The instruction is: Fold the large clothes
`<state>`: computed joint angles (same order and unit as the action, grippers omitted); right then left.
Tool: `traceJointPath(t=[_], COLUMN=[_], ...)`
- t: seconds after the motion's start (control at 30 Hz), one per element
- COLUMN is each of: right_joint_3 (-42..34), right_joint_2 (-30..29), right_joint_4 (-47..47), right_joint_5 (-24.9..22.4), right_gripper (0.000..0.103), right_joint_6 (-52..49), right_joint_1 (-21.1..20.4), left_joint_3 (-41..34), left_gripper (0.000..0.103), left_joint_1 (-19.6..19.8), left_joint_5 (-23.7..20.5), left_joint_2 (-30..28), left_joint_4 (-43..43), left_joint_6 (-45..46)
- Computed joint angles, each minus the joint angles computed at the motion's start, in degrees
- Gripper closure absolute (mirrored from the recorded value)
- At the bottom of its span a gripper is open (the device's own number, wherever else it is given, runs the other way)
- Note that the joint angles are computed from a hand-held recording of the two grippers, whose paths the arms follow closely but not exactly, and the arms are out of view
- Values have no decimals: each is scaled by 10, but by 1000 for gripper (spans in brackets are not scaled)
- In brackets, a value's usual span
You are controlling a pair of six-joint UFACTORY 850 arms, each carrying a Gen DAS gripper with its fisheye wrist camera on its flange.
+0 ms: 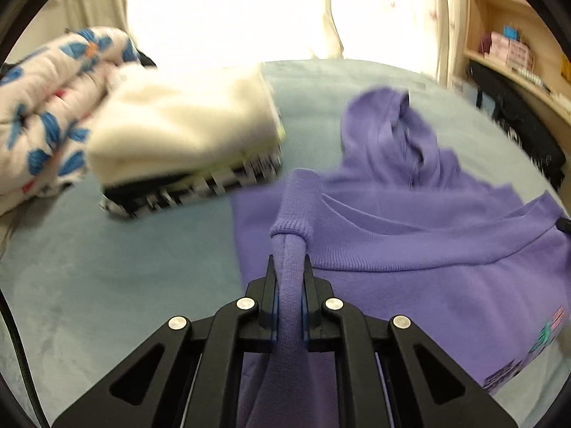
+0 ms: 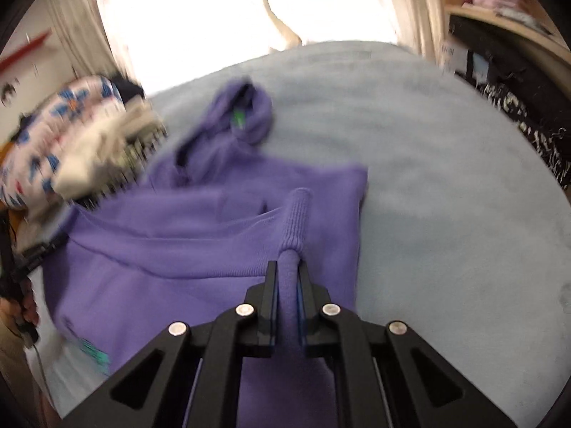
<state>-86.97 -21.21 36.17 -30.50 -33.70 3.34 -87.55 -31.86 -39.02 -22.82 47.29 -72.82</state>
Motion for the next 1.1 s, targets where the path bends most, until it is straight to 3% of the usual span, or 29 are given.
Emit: traceJointPath(t=[0.17,0.27,0.33,0.47,0.57,0.63,0.77,0.9,1.0,1.1], right_joint_3=[-27,-77,-121,-206,-275,-302,-271,-282,-274,-244], right_joint_2=[2,-38,-77,-165,-235,-270,-257,-256,-240,-208], right_joint_4=[109,85,42,-144,-289,-303,-337,-319,-344,-314], right_joint_5=[52,72,76,66,6,-33,4,-19,-28,6], right_gripper=[96,96,96,96,96,96,96,89,79,68], right_joint_6=[-66,-24,30,208,338,360,383,364,402,388], right_joint_1=[0,12,20,42,51,50,55,53,55,55], left_joint_3=[-25,-61,-94,-157,-184,-192,-170,-145,-150,-161], left_gripper=[96,96,96,96,96,94,91,87,75,66], left_joint_1=[-7,7,23,51,68,74,75,87,81,69], left_joint_5=[-47,-55,-51,-53,-52,-50,-23,21,-7,-44], left_joint_2=[-2,-29,-59,-132,-175,-195,-191,-170,-163,-157], left_joint_4=[126,130,102,25,-39,-63,-37,-74,-87,-53], left_joint_6=[-112,-124,-111,-70,-27,-10,-44,-28,2,-6])
